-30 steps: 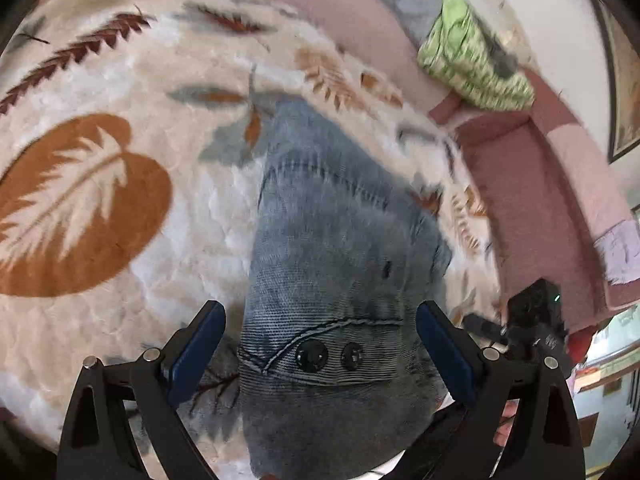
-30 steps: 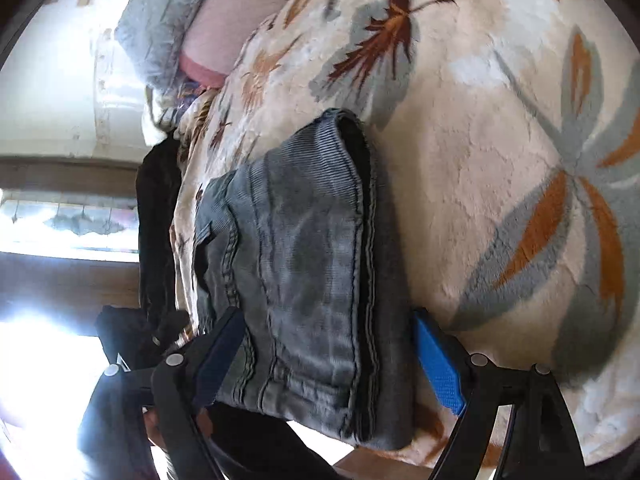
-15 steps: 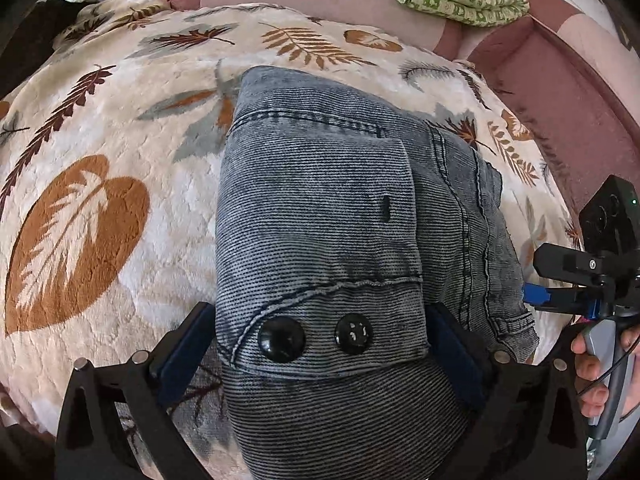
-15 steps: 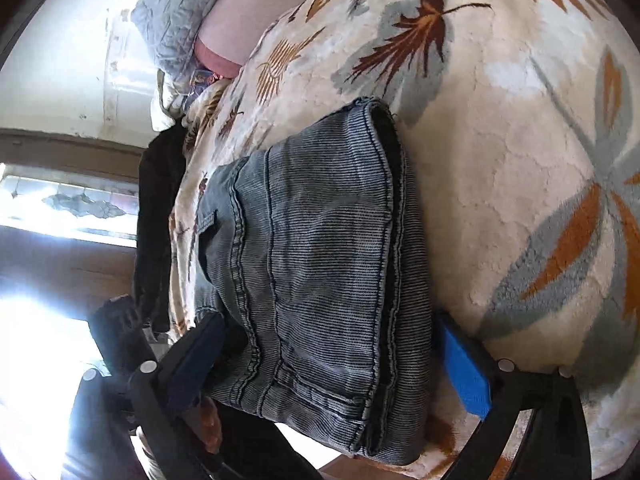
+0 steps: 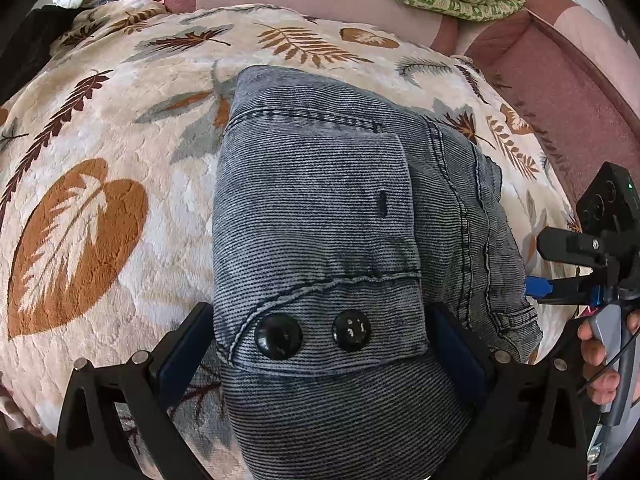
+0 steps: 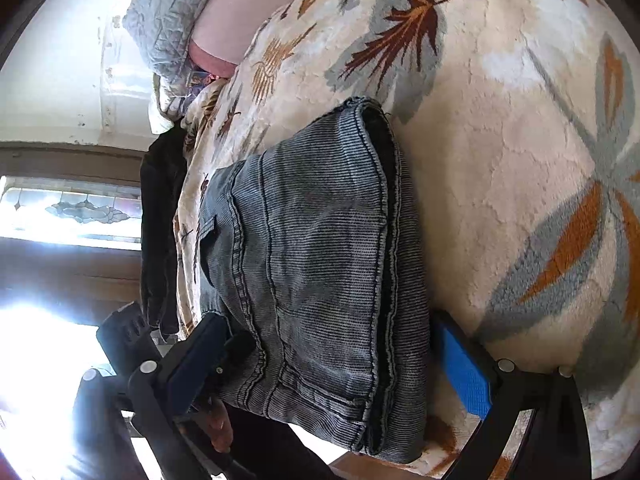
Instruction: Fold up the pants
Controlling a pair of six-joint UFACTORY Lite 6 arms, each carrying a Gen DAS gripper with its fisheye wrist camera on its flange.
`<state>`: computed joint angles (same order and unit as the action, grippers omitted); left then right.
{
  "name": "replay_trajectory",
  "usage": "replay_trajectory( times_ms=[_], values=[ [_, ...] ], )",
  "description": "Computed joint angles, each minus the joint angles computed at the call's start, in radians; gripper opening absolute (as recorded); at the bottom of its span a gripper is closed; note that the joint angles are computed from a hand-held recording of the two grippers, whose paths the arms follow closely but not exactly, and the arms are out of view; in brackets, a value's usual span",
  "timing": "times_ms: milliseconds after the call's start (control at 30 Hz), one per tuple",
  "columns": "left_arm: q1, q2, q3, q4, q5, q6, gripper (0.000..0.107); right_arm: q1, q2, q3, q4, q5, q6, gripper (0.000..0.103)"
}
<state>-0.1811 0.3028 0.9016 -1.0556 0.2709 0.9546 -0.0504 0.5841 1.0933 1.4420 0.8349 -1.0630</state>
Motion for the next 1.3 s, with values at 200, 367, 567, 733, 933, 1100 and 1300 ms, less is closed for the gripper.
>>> replay_trajectory(
  times_ms=[200, 367, 567, 733, 933, 1100, 1300],
  values=[
    [-0.019, 0.009, 0.012, 0.051, -0.015, -0.061, 0.103, 0.050, 0.020, 0.090, -0.144, -0.053, 0.157, 0.103],
    [-0.023, 0.002, 0.018, 0.111, -0.007, -0.136, 0.103, 0.118, -0.005, 0.103, -0.247, -0.152, 0.244, 0.099],
    [0.076, -0.190, -0.080, -0.187, 0.068, 0.186, 0.102, 0.029, 0.020, 0.074, -0.109, -0.036, 0.123, 0.100],
    [0.205, 0.028, 0.080, -0.120, 0.231, 0.054, 0.102, 0.006, 0.055, 0.106, -0.126, -0.010, 0.132, 0.094],
    [0.066, 0.006, 0.019, -0.200, 0.080, 0.153, 0.075, 0.080, -0.003, 0.097, -0.320, -0.172, 0.261, 0.043],
    [0.008, -0.024, 0.022, -0.072, 0.012, 0.039, 0.052, 0.175, -0.093, 0.052, -0.429, -0.306, 0.337, 0.029],
    [-0.067, -0.135, -0.032, -0.013, -0.104, 0.007, 0.033, 0.224, -0.241, -0.046, -0.415, -0.385, 0.309, 0.017]
  ],
)
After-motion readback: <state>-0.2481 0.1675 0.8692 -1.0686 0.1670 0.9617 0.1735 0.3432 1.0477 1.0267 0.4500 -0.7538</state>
